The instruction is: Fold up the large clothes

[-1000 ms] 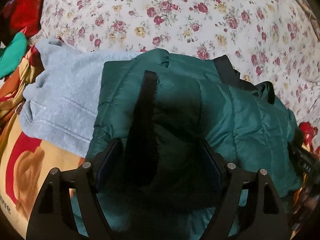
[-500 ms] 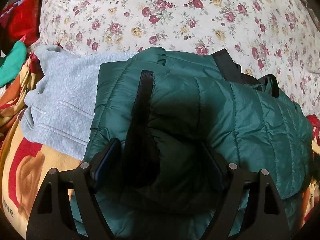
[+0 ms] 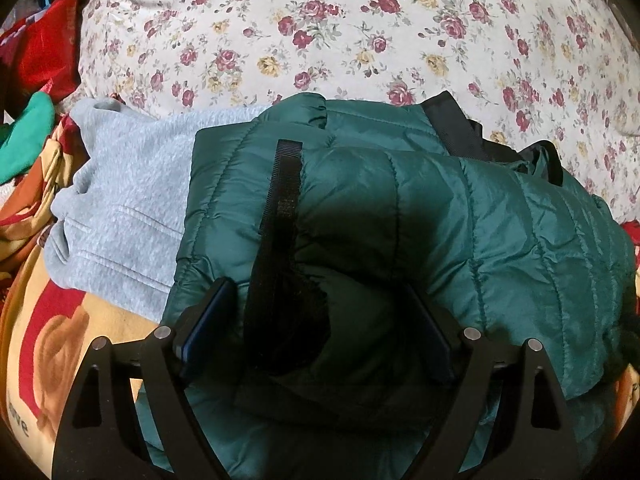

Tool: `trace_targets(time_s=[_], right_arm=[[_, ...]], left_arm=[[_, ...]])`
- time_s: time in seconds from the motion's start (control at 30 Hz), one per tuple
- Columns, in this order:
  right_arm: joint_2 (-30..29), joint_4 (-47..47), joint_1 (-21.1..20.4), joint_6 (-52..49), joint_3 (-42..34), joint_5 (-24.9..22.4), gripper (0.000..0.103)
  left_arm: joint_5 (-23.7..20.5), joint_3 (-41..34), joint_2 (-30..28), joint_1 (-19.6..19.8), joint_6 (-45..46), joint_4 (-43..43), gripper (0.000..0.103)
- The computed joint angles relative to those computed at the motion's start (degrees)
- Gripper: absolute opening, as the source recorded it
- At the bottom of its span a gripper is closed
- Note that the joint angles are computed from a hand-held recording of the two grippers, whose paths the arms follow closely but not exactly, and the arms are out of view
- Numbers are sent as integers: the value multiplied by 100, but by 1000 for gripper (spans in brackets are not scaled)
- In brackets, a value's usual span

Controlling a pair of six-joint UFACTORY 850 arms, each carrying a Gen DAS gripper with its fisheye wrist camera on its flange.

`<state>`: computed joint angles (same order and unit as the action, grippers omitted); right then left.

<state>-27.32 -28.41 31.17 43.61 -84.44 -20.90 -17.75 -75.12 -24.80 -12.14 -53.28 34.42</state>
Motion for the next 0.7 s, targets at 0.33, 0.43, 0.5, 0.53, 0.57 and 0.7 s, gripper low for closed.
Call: trace_targets(time_s=[0.33,0.43,0.5,0.53,0.57,0.7], right_arm=[[-436,388,-205,-44,-191,-125,64],[-169,-3,-117,279,6,-237,64],[64,-191,-78,475,220,-266,64],[228,-294,-55,604,373,-263,64],[371,-329,-47,691,509,-241,68],[838,564,-66,245,1028,72,78]], left_arm=[[-13,25,37,-17,15,45,90],[-67,151,278,73,800,-676,90],[14,359,507,85,588,-406,90],[19,504,667,78,349,-70,90],[-7,589,759,59,241,111,90],[-108,1059,1245,8,-8,748,90]])
